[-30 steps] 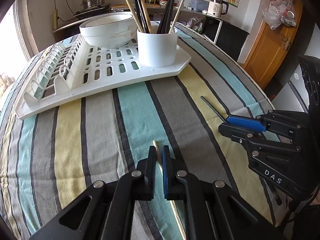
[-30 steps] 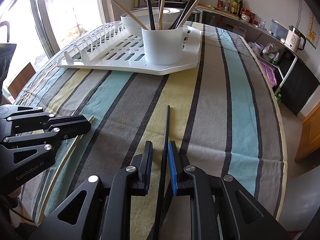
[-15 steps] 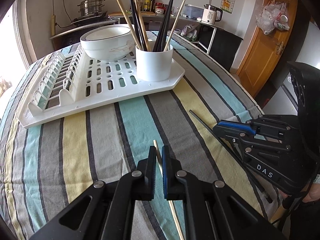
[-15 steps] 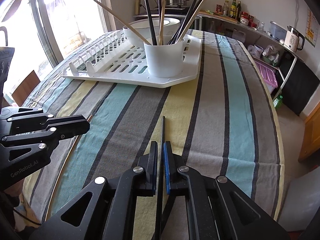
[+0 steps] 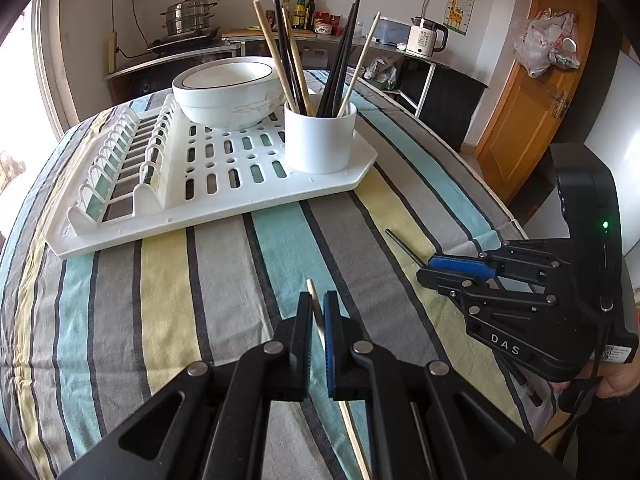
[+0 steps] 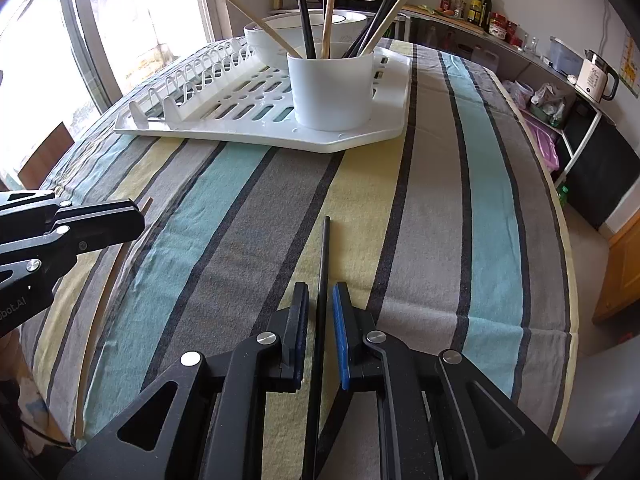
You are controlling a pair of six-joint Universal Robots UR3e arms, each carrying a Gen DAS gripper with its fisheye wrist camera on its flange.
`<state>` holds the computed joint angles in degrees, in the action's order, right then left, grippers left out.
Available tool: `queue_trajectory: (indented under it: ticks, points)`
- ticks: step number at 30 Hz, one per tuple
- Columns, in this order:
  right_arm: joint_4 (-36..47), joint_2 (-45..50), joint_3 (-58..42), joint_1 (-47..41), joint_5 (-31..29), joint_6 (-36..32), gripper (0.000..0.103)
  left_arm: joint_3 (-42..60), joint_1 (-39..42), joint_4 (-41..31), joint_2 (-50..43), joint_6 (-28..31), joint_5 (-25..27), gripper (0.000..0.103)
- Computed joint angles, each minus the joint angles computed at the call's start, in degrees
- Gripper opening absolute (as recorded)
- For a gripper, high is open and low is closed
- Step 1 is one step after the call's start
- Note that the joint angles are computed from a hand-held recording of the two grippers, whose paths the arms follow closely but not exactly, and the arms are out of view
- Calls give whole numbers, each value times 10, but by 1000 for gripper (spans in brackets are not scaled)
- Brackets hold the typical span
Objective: Organize utensils
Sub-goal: 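Close the left tool on the wooden chopstick while the right tool grasps the black chopstick, then lift both chopsticks and carry them over the white cup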
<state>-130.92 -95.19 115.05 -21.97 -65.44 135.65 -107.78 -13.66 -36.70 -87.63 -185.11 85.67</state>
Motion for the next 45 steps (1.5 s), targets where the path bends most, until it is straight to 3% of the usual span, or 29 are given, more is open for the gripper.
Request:
queue_trajectory:
  ticks: [3, 9, 23, 34, 45]
  points:
    - [9, 6, -11, 5, -2, -1, 6, 0, 1, 0, 0, 0, -2, 6]
    - [18, 8, -16, 5, 4, -1, 5, 0, 2, -1, 0, 1, -3, 6]
    - [158, -137, -24, -115, 165, -59, 5, 16, 3, -16, 32, 6, -5, 5]
    - [348, -252, -52, -233, 274, -165, 5, 30, 26, -38, 100, 17, -25, 4]
    - [582, -328, -89, -335, 324, -322, 5, 36, 39, -45, 149, 29, -40, 4]
